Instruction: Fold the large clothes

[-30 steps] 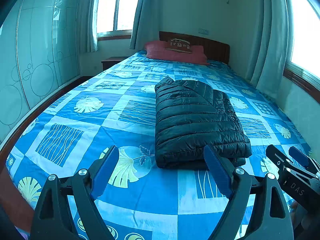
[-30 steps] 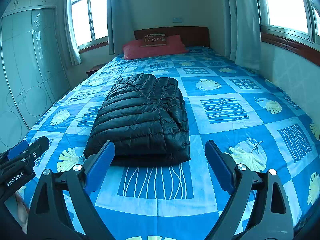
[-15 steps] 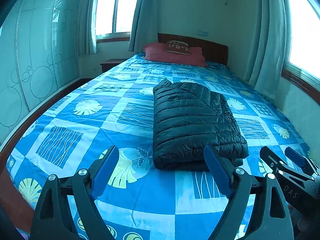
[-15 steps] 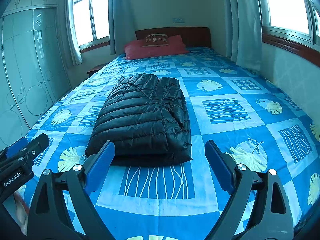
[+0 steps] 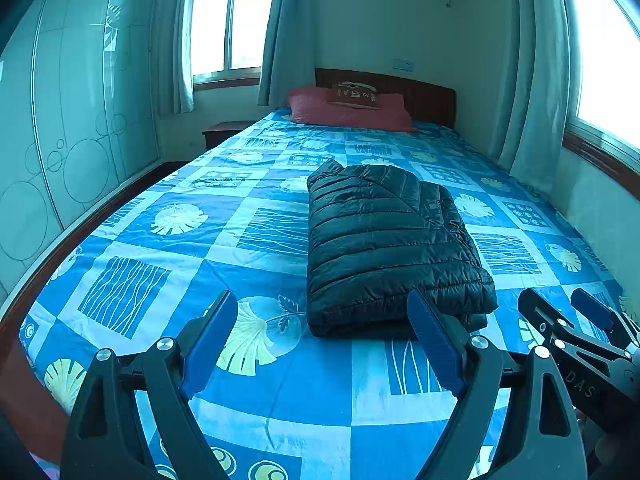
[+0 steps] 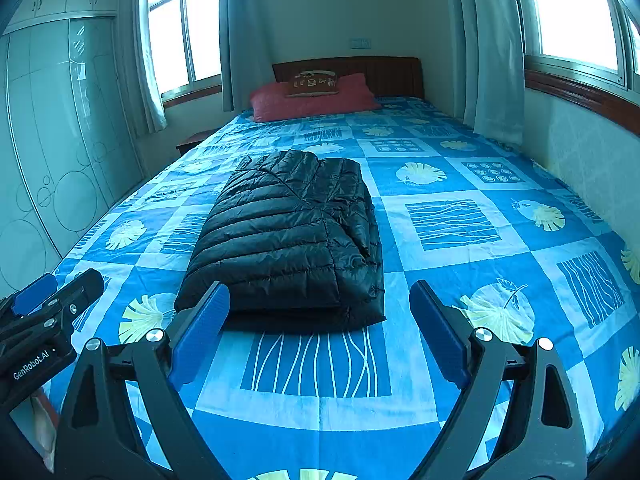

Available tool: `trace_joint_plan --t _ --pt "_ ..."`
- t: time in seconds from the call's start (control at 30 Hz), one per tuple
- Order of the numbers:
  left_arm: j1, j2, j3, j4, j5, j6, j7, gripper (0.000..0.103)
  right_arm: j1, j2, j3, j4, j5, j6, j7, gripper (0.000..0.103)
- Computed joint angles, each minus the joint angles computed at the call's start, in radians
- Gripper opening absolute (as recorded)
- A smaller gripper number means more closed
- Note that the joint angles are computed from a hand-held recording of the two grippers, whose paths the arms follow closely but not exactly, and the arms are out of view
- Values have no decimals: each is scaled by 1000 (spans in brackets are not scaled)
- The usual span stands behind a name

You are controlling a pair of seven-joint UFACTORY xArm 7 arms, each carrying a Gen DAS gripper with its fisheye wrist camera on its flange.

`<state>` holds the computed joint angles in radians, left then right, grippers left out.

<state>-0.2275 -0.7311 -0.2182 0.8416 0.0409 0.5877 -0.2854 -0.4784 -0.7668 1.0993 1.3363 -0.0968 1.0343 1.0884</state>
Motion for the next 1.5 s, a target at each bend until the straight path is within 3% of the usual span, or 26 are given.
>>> trace_joint_plan --t 0.83,1.13,1.5 --pt "1 -6 -14 3 11 -5 10 87 9 -7 -8 1 2 0 0 91" --pt "-23 10 16 6 -32 20 -5 88 9 -7 -5 -4 9 -4 5 91" --pt "-19 76 22 6 -18 -3 33 88 73 27 -47 -86 -27 -29 53 91"
